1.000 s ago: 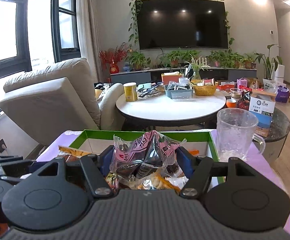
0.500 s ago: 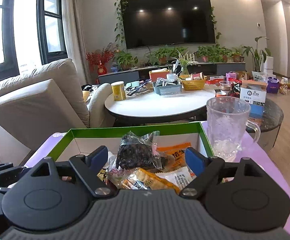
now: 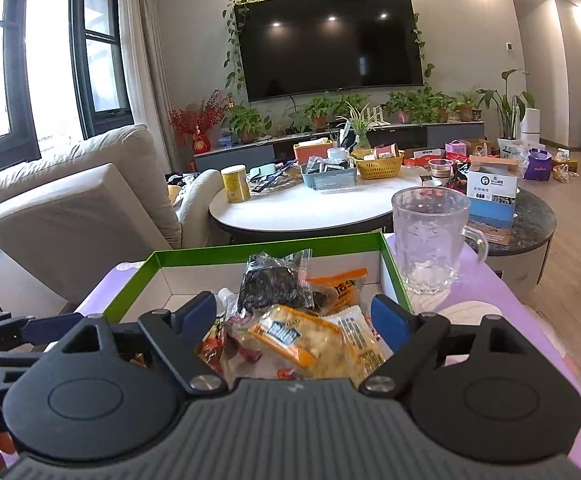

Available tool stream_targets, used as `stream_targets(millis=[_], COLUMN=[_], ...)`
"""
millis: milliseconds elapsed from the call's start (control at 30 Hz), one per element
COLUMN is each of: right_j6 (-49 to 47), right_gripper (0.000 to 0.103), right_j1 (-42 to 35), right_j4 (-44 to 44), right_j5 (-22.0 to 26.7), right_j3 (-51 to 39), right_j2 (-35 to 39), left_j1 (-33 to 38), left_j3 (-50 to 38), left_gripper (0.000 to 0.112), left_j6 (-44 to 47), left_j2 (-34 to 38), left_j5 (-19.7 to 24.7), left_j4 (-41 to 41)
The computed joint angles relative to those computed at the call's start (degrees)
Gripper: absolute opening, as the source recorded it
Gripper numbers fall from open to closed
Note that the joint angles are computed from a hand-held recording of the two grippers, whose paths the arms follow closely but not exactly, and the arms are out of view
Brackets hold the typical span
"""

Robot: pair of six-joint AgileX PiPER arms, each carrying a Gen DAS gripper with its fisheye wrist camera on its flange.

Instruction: Organize snacks

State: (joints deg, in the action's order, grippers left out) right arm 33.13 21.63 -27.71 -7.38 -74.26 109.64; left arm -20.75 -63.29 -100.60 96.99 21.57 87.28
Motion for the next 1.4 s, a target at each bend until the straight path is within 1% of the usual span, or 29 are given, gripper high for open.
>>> stream_targets(millis=[67, 167, 267, 333, 400, 467, 600, 833, 1100, 1267, 1400], right_j6=[0.25, 0.81, 1.29, -1.54, -4.10, -4.30, -4.22, -5.79, -4.91, -5.60, -5.97], right_gripper=[0.068, 0.068, 0.068, 0.068, 0.068, 0.068, 0.068, 0.068, 0.068, 0.068, 0.068], right_j1=[-0.24, -0.44, -0.46, -0.24, -0.07, -0.18, -0.85, -1.90, -3.40, -3.82, -3.95], right_j4=[0.28, 0.85, 0.12, 1.96, 3.84, 3.61, 2.85, 3.89, 3.01, 3.87, 4.34], right_j5=[-1.19, -3.28, -4.83, -6.05, -6.88, -7.89, -9.53, -12.20, -14.88, -15.45, -15.62], right_j3=[2.40, 7.27, 11.36, 14.23, 16.38, 18.32, 21.15, 25.03, 28.12, 29.14, 29.42], right_j2=[-1.50, -4.65, -7.43, -9.36, -10.87, -12.28, -14.55, -17.68, -19.28, -19.84, -19.71], left_j1=[-1.84, -5.84, -9.25, -10.79, -12.83, -14.53, -17.65, -23.75, -27.26, -27.57, -28.09], left_j3=[2.29, 5.06, 7.44, 8.64, 9.44, 10.08, 10.65, 10.38, 9.45, 9.23, 9.29], left_gripper=[0.056, 0.056, 0.056, 0.055, 0.055, 0.055, 0.055, 0.055, 0.055, 0.055, 0.055], left_j6=[-1.62, -3.29, -5.93, -6.51, -6.23, -6.17, -5.26, -4.08, -2.81, -3.13, -3.54], left_j2=[-1.92, -4.11, -6.16, -7.58, -8.80, -9.77, -10.75, -10.15, -9.42, -9.88, -9.86], left_j5=[1.95, 7.08, 11.15, 12.37, 14.67, 16.58, 20.26, 29.27, 31.72, 31.31, 32.37], left_j4=[1.23, 1.31, 1.58, 0.82, -0.83, -1.51, -3.23, -4.75, -6.16, -7.54, -7.58])
